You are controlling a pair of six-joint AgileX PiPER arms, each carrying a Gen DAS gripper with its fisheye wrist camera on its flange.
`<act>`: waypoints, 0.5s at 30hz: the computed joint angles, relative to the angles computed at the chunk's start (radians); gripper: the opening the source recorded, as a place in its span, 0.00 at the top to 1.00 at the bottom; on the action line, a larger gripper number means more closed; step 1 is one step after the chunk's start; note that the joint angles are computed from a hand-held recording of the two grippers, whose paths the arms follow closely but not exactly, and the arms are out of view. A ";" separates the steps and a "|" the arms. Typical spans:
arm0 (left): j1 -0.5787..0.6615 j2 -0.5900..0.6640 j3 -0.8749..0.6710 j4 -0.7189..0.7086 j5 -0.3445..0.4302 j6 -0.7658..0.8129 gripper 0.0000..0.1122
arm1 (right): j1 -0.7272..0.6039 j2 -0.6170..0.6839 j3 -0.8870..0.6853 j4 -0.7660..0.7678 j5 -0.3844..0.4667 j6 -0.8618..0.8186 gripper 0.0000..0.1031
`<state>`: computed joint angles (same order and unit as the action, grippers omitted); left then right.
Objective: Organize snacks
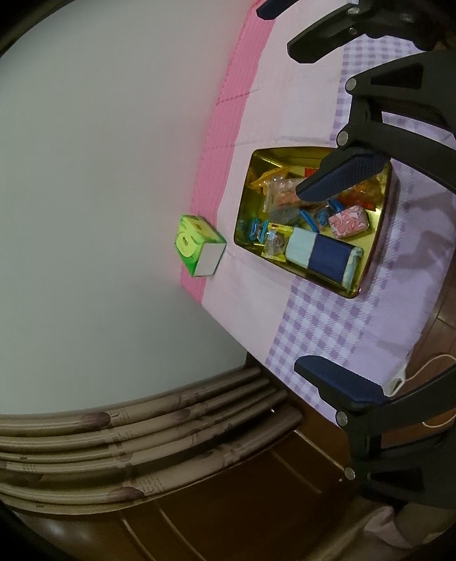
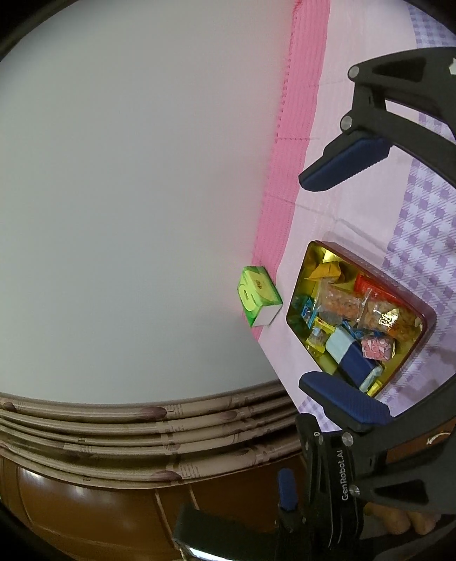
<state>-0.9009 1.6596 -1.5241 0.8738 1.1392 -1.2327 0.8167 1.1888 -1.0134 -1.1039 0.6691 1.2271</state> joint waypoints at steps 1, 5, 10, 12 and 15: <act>-0.006 -0.002 0.002 0.005 0.005 -0.004 0.18 | 0.007 -0.004 0.000 -0.004 0.006 0.003 0.00; -0.036 -0.014 0.014 0.030 0.025 -0.025 0.17 | 0.049 -0.019 0.003 -0.032 0.050 0.019 0.00; -0.070 -0.029 0.029 0.058 0.044 -0.044 0.16 | 0.102 -0.044 0.014 -0.083 0.100 0.066 0.00; -0.082 -0.035 0.033 0.065 0.051 -0.048 0.15 | 0.115 -0.054 0.013 -0.084 0.113 0.064 0.00; -0.095 -0.037 0.032 0.072 0.058 -0.048 0.15 | 0.131 -0.064 0.012 -0.086 0.136 0.059 0.00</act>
